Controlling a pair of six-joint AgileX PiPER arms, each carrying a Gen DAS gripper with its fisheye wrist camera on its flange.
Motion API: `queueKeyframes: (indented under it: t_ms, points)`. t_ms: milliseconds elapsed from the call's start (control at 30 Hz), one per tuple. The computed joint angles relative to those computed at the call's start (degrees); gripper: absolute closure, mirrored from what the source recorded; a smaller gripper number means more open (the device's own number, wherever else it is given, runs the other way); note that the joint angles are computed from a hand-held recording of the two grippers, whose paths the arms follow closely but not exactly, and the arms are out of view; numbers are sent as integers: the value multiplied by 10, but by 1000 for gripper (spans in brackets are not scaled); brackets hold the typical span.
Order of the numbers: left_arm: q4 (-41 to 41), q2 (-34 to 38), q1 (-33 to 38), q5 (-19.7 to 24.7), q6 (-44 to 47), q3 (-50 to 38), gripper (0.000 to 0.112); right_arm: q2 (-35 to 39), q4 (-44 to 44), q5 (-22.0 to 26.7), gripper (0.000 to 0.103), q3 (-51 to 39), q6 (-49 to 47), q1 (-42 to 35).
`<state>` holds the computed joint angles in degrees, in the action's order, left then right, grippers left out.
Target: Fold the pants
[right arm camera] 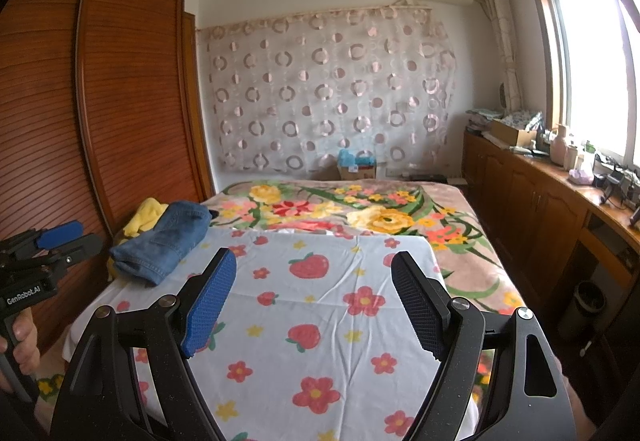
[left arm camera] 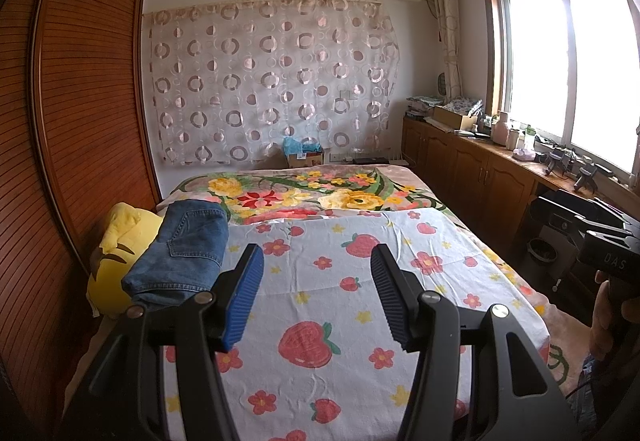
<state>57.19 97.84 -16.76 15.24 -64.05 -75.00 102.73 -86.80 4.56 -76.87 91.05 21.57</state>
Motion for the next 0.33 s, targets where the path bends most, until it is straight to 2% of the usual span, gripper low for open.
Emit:
queueKeyframes:
  t_ms: [200, 267, 333]
  points:
    - [12, -2, 1, -4, -12, 4, 57, 0, -11, -1, 21, 1, 11, 0]
    - [-6, -5, 4, -4, 8, 3, 57, 0, -5, -1, 21, 1, 6, 0]
    - [-9, -7, 6, -4, 10, 4, 57, 0, -36, 0, 21, 3, 38, 1]
